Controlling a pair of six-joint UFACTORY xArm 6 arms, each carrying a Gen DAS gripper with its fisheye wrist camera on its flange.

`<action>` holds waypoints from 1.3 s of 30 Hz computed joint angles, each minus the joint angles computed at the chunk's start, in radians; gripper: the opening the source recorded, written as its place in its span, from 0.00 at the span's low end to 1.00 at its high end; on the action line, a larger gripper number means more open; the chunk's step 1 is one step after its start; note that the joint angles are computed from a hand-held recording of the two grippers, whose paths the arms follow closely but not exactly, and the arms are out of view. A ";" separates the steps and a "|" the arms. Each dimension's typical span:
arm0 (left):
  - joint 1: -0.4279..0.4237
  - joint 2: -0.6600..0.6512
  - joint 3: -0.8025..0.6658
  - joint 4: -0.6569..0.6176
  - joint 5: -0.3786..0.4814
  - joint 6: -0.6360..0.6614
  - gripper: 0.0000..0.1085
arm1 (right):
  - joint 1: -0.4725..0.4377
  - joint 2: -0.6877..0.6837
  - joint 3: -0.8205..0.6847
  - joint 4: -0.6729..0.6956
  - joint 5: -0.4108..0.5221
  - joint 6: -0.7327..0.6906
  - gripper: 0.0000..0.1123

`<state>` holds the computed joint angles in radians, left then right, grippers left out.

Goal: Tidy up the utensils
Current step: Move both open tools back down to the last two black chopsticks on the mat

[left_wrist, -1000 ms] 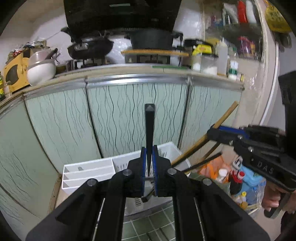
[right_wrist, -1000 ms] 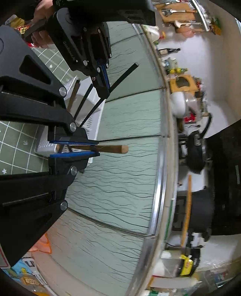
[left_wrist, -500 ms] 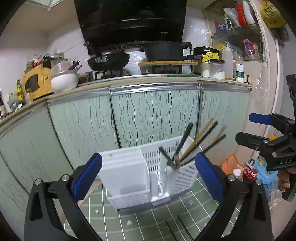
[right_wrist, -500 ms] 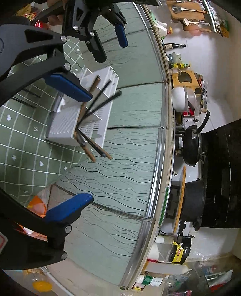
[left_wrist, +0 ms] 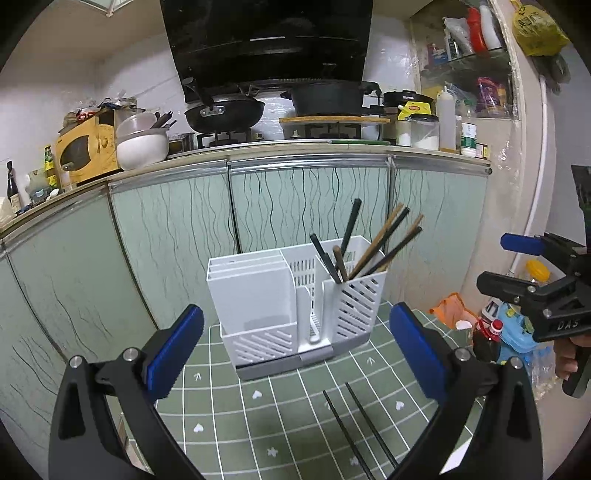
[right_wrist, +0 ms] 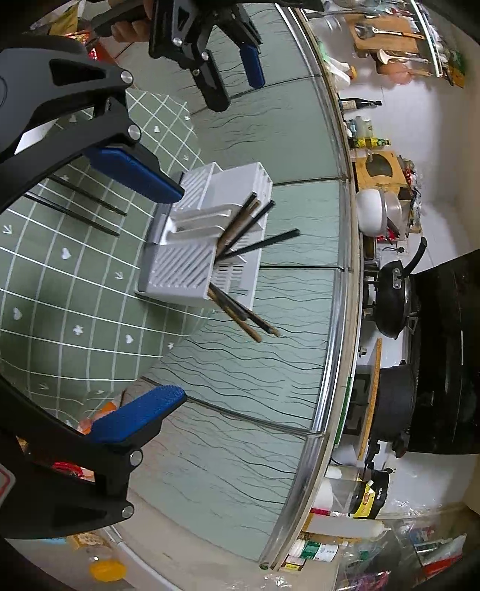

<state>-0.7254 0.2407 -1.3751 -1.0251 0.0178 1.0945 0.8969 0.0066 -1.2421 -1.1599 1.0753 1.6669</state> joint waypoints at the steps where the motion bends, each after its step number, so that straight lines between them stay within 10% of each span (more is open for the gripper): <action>1: -0.003 -0.011 0.011 -0.037 0.000 0.035 0.90 | 0.006 -0.001 0.003 0.000 0.004 0.006 0.84; 18: -0.017 -0.123 0.130 -0.749 -0.022 0.700 0.90 | 0.143 0.039 0.016 -0.024 0.135 0.112 0.84; 39: -0.020 -0.129 0.234 -1.027 0.023 1.014 0.90 | 0.155 0.125 0.041 -0.013 0.044 0.236 0.84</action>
